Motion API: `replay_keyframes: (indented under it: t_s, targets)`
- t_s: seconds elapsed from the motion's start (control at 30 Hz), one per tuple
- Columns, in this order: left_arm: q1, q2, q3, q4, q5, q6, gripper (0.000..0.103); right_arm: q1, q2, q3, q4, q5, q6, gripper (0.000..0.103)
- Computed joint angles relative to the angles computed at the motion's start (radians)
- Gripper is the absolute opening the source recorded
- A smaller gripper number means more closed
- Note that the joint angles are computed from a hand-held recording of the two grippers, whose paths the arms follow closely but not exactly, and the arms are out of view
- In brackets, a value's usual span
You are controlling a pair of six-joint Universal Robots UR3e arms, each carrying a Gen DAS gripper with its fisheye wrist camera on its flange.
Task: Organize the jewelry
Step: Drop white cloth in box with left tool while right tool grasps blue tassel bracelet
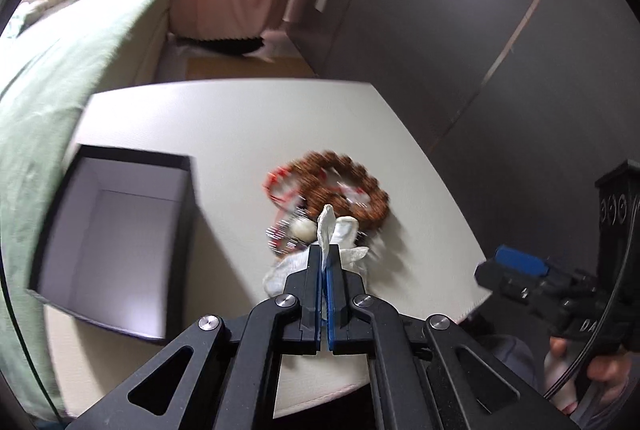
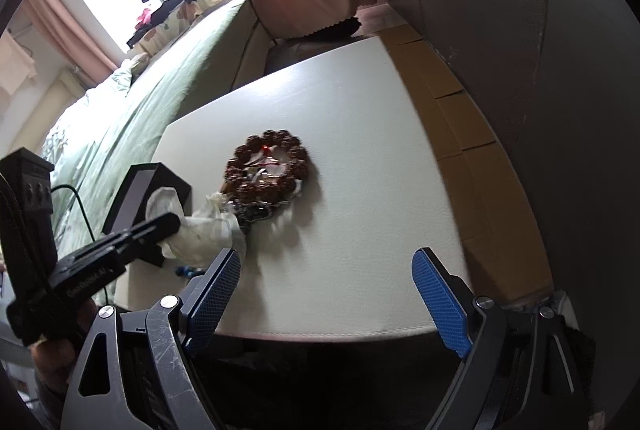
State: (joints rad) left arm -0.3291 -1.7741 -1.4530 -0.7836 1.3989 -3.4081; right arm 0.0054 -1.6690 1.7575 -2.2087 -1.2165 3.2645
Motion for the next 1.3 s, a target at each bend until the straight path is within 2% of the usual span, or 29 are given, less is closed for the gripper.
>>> replay_keyframes:
  t_s: [0.2,0.4,0.47,0.63,0.7,0.83,0.97,1.07,1.3]
  targets:
    - [0.058,0.105,-0.070,0.005,0.007,-0.002,0.001,0.101,0.102,-0.106,0.013,-0.018,0.028,0.071]
    - [0.129,0.229,-0.147,-0.023,-0.006,0.017,0.001,0.163,0.230,-0.212,0.063,0.015,0.059,0.049]
    - [0.162,0.278,-0.175,-0.038,-0.017,0.023,0.001,0.182,0.266,-0.240,0.067,0.043,0.072,0.049]
    - [0.241,0.383,-0.234,-0.071,-0.044,0.046,0.001,0.259,0.360,-0.336,0.075,0.021,0.109,0.048]
    - [0.281,0.426,-0.249,-0.096,-0.064,0.060,0.001,0.289,0.408,-0.393,0.090,-0.011,0.126,0.048]
    - [0.367,0.516,-0.283,-0.141,-0.101,0.098,0.001,0.371,0.523,-0.553,0.155,-0.150,0.173,0.047]
    - [0.456,0.594,-0.305,-0.197,-0.150,0.142,0.001,0.420,0.607,-0.672,0.215,-0.221,0.211,0.014]
    - [0.507,0.620,-0.300,-0.231,-0.186,0.172,0.001,0.421,0.606,-0.676,0.206,-0.192,0.223,0.011]
    - [0.540,0.586,-0.260,-0.228,-0.245,0.194,0.001,0.430,0.552,-0.692,0.195,-0.171,0.232,0.011]
